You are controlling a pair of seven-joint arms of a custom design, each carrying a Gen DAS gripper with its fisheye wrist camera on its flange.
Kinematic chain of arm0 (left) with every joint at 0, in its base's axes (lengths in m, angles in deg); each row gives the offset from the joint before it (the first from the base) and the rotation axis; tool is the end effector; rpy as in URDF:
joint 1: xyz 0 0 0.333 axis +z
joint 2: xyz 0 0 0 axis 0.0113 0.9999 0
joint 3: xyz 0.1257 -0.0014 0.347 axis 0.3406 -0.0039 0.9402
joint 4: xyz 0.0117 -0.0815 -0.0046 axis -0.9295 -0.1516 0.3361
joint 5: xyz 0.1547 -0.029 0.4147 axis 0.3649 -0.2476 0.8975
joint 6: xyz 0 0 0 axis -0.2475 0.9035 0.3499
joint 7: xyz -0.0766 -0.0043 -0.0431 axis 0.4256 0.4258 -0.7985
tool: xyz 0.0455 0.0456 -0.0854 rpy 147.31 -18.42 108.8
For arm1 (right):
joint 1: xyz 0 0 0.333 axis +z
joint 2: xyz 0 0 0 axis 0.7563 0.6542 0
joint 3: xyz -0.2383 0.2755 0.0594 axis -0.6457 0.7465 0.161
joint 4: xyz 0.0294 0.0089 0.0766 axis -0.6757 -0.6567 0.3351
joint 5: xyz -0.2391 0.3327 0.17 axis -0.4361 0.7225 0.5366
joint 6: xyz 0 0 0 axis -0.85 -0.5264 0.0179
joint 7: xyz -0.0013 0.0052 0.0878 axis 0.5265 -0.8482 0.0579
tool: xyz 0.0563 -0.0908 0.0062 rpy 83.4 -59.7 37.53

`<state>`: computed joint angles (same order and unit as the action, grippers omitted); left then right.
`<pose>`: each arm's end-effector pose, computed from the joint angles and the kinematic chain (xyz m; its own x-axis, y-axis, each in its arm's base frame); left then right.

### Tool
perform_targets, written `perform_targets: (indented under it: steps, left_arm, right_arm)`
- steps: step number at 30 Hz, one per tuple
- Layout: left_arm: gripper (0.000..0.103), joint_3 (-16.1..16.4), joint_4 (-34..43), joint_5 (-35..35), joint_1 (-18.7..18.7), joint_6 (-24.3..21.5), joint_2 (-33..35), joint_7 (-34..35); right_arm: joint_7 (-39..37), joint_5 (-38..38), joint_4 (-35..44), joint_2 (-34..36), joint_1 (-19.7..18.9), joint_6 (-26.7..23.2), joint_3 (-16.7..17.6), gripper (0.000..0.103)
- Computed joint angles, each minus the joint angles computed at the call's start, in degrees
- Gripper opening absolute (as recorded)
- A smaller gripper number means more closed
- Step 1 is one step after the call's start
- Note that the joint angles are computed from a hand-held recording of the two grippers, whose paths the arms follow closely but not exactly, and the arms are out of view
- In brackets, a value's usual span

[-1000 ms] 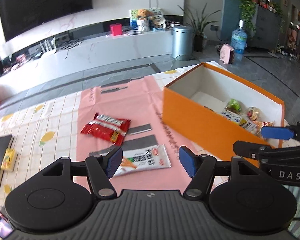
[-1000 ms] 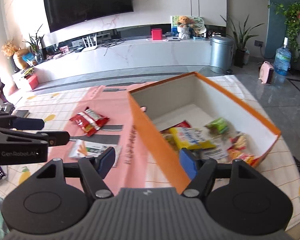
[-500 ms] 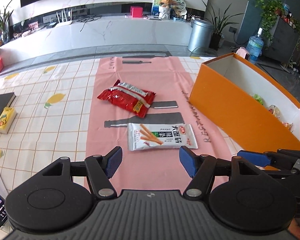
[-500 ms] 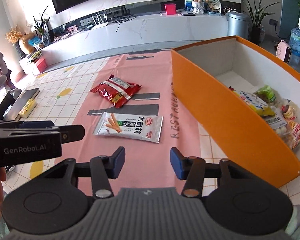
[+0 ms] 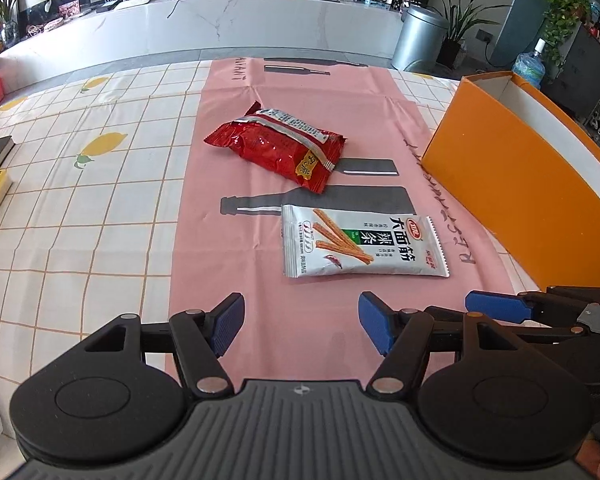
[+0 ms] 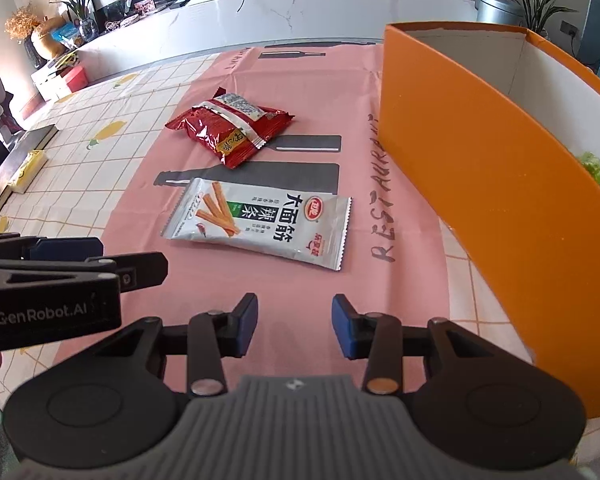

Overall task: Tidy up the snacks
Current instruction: 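Move both grippers back toward the red chip bag and spicy-strip bag, then grasp the white spicy-strip bag with the right gripper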

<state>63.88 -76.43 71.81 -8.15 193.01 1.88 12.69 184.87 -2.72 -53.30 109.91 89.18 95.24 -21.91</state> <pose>0.7158 -0.3019 0.5213 -0.4909 -0.8629 0.1199 -0.7536 0.3515 -0.5555 0.6455 0.5003 0.5034 -0.2145 -0.9670 -0.1371 -0.8154 0.2546 -0.5198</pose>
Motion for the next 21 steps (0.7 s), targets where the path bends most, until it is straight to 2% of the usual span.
perform_targets:
  steps: [4,14,16,21]
  left_arm:
    - [0.077,0.0,1.1,-0.4,0.3,0.1,1.4,-0.2]
    - [0.077,-0.6,4.2,-1.9,1.5,2.1,4.2,-1.1]
    - [0.077,-1.0,4.9,-2.1,1.7,1.9,4.8,-0.6]
    - [0.077,-1.5,5.7,-2.3,1.9,3.1,6.1,0.2]
  right_arm:
    - [-1.6,1.1,1.5,1.7,-0.6,-0.4,0.2,0.039]
    - [-3.8,-1.4,7.5,6.5,-0.4,-1.0,-2.6,0.037]
    - [-4.4,-1.5,8.4,7.3,-0.7,-0.1,-3.0,0.033]
    - [-4.4,-1.8,7.9,7.8,-1.0,3.9,-4.1,0.032]
